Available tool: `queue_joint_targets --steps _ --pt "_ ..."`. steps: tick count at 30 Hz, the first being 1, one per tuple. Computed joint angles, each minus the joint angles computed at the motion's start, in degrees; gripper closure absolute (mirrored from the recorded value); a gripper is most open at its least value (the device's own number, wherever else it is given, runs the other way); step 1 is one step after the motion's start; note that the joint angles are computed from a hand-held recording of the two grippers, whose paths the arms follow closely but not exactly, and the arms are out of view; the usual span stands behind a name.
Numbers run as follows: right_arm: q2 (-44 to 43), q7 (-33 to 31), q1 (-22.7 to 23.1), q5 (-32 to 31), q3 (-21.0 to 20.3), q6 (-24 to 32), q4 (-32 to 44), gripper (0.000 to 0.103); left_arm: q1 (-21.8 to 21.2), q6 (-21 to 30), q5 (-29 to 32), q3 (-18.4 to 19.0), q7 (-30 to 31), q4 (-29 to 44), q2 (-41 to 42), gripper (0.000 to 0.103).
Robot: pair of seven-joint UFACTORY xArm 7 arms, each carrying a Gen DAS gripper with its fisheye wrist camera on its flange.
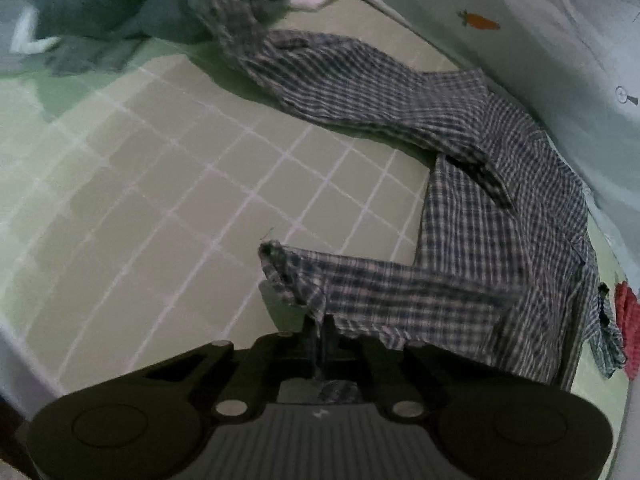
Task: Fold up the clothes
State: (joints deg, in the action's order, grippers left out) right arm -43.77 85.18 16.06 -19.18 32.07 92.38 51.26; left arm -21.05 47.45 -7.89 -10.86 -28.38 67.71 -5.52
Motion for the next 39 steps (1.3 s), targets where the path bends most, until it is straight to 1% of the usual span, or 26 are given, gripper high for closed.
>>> queue_joint_targets --steps 1,2,5,7,9,10,11,13,14,15,17,18,20,21,22,23,26,27,29,30,32,33,34,36,39 --pt "-0.17 -0.66 -0.39 -1.9 0.29 0.49 0.1 0.022 0.11 0.15 0.85 -0.05 -0.74 -1.6 -2.04 0.102" --pt "-0.49 -1.37 -0.64 -3.66 0.42 0.5 -0.08 0.021 0.24 0.46 1.83 -0.21 -1.6 -2.9 -3.78 0.102" --pt "-2.52 -4.01 -0.41 -6.76 -0.93 -2.09 -2.11 0.016 0.62 3.03 5.35 -1.09 -3.38 -6.7 -9.06 0.101" --pt "-4.64 -5.55 0.65 -6.59 -3.36 -6.93 -5.26 0.016 0.95 5.59 7.76 -2.09 -5.02 -8.39 -11.23 0.101" --pt "-6.59 -7.46 1.48 -5.11 -6.21 -12.42 -8.36 0.016 1.24 8.37 9.41 -2.87 -6.9 -9.41 -12.43 0.1" --pt "-7.54 -8.56 1.76 -4.29 -7.58 -15.17 -9.89 0.019 1.34 9.78 10.11 -3.2 -7.81 -9.84 -12.91 0.098" --pt "-8.16 -9.12 1.7 -3.47 -8.43 -17.71 -10.95 0.02 1.37 10.7 10.7 -3.46 -8.52 -10.2 -13.45 0.095" --pt "-9.26 -10.33 1.53 -1.75 -10.06 -22.79 -13.05 0.022 1.47 11.89 12.19 -4.15 -10.15 -10.82 -14.79 0.094" --pt "-9.79 -11.26 1.03 -1.57 -10.64 -24.75 -13.82 0.023 1.58 12.34 13.28 -4.72 -11.28 -11.02 -15.57 0.09" --pt "-9.41 -11.93 -0.01 -1.83 -10.35 -26.3 -13.96 0.024 1.64 12.81 14.29 -5.26 -12.29 -11.14 -16.29 0.089" --pt "-8.59 -13.55 -2.26 -2.7 -9.69 -29.23 -14.06 0.024 1.71 13.07 15.9 -6.25 -14.41 -11.5 -17.57 0.076" --pt "-8.78 -14.88 -2.99 -3.21 -9.76 -30.39 -14.3 0.024 1.75 13.15 16.66 -6.75 -15.47 -11.68 -18.19 0.072" --pt "-9.94 -17.96 -3.84 -3.75 -10.67 -32.84 -15.45 0.024 1.5 12.16 16.97 -7.06 -16.81 -12.29 -19.35 0.053" --pt "-10.33 -19.09 -4.54 -3.65 -10.92 -33.28 -15.78 0.024 1.39 11.33 17.15 -7.32 -17.42 -12.54 -19.68 0.048" --pt "-10.5 -19.79 -5.4 -3.17 -11.03 -32.95 -15.9 0.023 1.25 10.7 17.6 -7.82 -17.97 -12.69 -19.95 0.039" --pt "-10.83 -20.17 -6.16 -2.27 -11.35 -32.12 -16.16 0.023 1.08 10.25 18.15 -8.36 -18.39 -12.81 -20.2 0.032" --pt "-11.24 -20.14 -7.01 3.03 -13.4 -28.55 -17.25 0.023 0.39 9.45 19.44 -9.95 -19.41 -12.22 -19.7 0.029" --pt "-12.54 -19.94 -6.18 5.73 -14.9 -28.56 -18.59 0.024 0.04 9.2 19.53 -10.27 -19.6 -11.69 -18.99 0.029" --pt "-18.12 -18.52 -3.2 13.39 -18.56 -30.86 -23.33 0.041 -0.75 8.68 19.71 -10.71 -19.88 -10.67 -17.61 0.029" --pt "-21.14 -17.33 -1.94 17.26 -19.56 -31.08 -25.63 0.054 -1.1 8.36 19.89 -10.82 -19.92 -10.12 -16.85 0.029" --pt "-24.94 -16.04 0.12 21.75 -18.33 -27.92 -27.63 0.055 -1.74 7.79 20.81 -11.07 -19.73 -8.94 -15.29 0.029" --pt "-26.63 -16.41 0.99 21.49 -15.81 -26.51 -27.75 0.055 -2.02 7.57 21.52 -11.2 -19.54 -8.3 -14.5 0.029" --pt "-26.24 -17.58 2.09 21.45 -14.49 -23.47 -26.53 0.055 -2.28 7.34 22.34 -11.34 -19.32 -7.58 -13.6 0.029" --pt "-25.82 -18.59 3.15 21.58 -12.5 -19.18 -24.54 0.055 -2.86 6.52 23.82 -11.32 -18.66 -6.43 -11.81 0.028" --pt "-25.75 -19.31 3.14 21.81 -12.14 -13.88 -22.25 0.055 -3.82 5.39 25.16 -10.71 -17.25 -4.68 -9.14 0.028"
